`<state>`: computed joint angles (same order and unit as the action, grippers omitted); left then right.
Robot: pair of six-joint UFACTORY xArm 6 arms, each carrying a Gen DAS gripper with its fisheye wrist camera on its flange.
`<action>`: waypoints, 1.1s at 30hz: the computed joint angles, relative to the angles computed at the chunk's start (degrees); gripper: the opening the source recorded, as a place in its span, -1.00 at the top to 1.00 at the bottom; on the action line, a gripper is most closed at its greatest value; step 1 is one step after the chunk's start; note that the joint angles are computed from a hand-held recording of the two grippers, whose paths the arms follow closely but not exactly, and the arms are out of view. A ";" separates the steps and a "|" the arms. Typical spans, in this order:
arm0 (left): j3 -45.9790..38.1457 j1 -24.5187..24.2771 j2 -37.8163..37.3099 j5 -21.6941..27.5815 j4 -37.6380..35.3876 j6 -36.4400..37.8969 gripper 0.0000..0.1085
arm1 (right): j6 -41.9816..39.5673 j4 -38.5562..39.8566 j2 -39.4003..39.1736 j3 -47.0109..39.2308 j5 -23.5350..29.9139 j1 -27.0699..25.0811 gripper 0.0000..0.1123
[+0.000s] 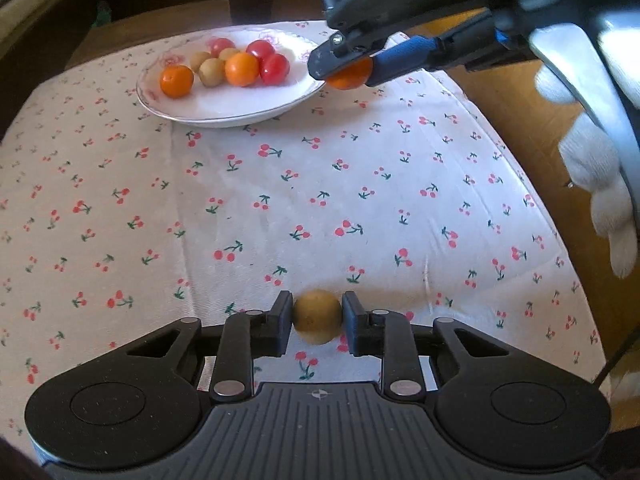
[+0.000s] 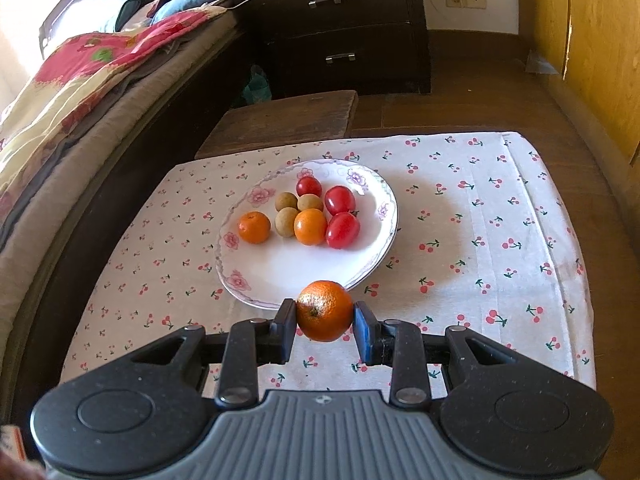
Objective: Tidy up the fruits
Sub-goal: 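Carry the brown fruit over the bowl and open the left gripper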
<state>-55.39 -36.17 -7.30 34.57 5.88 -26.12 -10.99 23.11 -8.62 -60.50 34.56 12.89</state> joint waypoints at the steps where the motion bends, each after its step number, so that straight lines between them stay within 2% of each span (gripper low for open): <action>1: 0.23 -0.07 -0.59 0.43 0.64 -0.18 0.37 | -0.05 0.07 0.00 -0.02 0.10 0.07 0.43; 5: 0.84 0.84 -1.72 0.10 0.79 -0.25 0.37 | 0.29 -0.06 0.18 -0.09 0.20 0.34 0.43; 11: 0.81 4.58 -2.01 -4.02 -1.00 -0.67 0.37 | 2.01 -1.28 1.69 -1.38 -0.67 0.36 0.43; 20: -7.67 10.00 5.71 -8.28 0.28 -2.11 0.37 | 6.57 -5.35 6.68 -5.80 -1.22 1.78 0.43; 22: -9.86 10.66 7.92 -8.45 -0.66 -1.68 0.37 | 7.46 -6.38 7.92 -6.75 -1.05 2.03 0.43; 25: -13.27 11.10 11.07 -7.32 2.95 -3.64 0.37 | 8.77 -7.80 9.78 -8.20 -0.98 2.16 0.43; 33: -16.65 12.08 14.72 -6.51 6.70 -5.38 0.40 | 10.04 -9.32 13.49 -11.23 -0.51 2.13 0.43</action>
